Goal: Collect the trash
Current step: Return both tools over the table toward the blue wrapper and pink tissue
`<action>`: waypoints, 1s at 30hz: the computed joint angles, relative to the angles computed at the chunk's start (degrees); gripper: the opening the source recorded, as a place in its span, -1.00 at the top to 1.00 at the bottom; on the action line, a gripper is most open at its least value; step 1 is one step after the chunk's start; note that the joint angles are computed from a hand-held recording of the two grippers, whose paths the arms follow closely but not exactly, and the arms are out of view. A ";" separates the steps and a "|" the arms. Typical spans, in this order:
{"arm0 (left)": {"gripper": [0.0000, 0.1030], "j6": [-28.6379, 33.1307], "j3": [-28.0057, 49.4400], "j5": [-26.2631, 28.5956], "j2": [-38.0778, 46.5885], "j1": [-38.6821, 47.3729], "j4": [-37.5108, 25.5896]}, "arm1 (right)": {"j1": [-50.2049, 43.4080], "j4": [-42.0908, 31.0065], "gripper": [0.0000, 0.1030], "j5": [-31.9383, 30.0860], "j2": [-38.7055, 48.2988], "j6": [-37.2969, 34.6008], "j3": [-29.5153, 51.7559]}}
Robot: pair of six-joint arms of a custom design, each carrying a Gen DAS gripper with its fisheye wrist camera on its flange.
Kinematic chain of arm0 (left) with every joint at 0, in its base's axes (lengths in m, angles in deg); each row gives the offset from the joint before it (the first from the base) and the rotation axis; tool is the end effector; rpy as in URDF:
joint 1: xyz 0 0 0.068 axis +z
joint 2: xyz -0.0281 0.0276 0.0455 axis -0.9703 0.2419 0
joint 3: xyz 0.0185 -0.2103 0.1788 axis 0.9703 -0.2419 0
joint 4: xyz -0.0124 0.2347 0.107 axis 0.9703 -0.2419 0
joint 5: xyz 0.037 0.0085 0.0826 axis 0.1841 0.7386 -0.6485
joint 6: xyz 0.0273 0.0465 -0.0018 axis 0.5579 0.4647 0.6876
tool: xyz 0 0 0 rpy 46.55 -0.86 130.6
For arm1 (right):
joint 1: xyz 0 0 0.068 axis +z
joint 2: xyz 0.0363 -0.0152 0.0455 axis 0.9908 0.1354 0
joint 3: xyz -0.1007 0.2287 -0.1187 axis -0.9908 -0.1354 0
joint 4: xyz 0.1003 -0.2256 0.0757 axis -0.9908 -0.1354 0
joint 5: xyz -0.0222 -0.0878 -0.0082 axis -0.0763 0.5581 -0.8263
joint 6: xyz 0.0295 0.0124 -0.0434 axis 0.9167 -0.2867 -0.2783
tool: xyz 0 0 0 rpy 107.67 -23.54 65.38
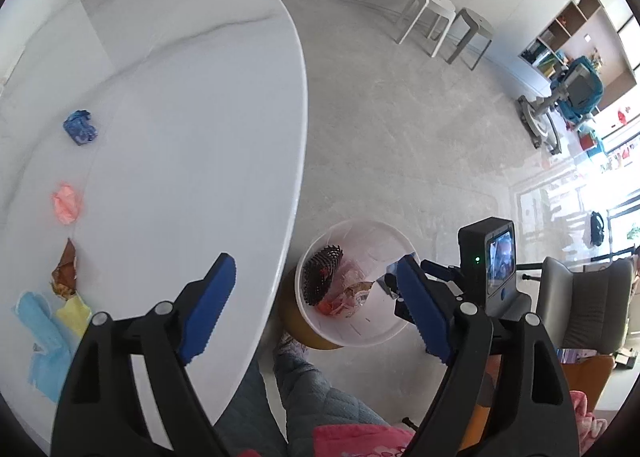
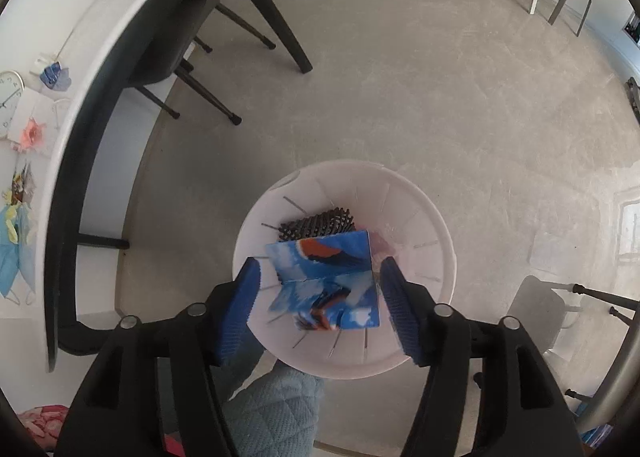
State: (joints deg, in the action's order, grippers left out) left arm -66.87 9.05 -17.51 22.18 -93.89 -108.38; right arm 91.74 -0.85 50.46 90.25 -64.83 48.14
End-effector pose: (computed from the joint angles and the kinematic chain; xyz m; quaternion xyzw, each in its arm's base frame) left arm 0.1695 -0.0597 0.3036 0.1434 0.9748 -0.0944 0.1422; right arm 0.1499 0.0314 0.1451 0.0729 0.9874 0.1107 0.0860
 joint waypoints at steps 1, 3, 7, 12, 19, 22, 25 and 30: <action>-0.56 0.93 0.24 0.29 -0.52 1.93 -0.57 | 1.03 0.48 -0.44 0.45 1.25 0.52 0.21; -0.57 3.57 1.65 1.36 -0.22 6.90 -1.44 | 3.45 -0.26 -0.51 1.93 2.67 1.82 1.71; -0.58 6.05 4.32 3.21 -0.88 14.83 -4.28 | 8.25 -5.13 -0.51 3.22 1.78 4.19 8.77; -0.65 15.30 9.51 7.47 0.57 31.25 -7.60 | 16.74 -11.75 -0.82 5.73 2.96 5.79 26.64; -0.73 27.14 16.36 12.95 6.60 55.04 -9.57 | 27.51 -13.82 -0.90 8.87 18.69 2.19 53.29; -0.73 29.72 19.28 14.16 10.97 62.69 -9.36 | 29.92 -13.76 -0.90 8.11 27.45 1.49 63.05; -0.73 31.11 22.13 14.83 14.83 67.47 -8.98 | 31.53 -15.29 -0.90 7.79 36.95 -0.28 73.84; -0.75 31.58 25.90 14.00 20.99 70.16 -7.96 | 32.96 -20.22 -0.90 6.82 52.60 -1.44 92.37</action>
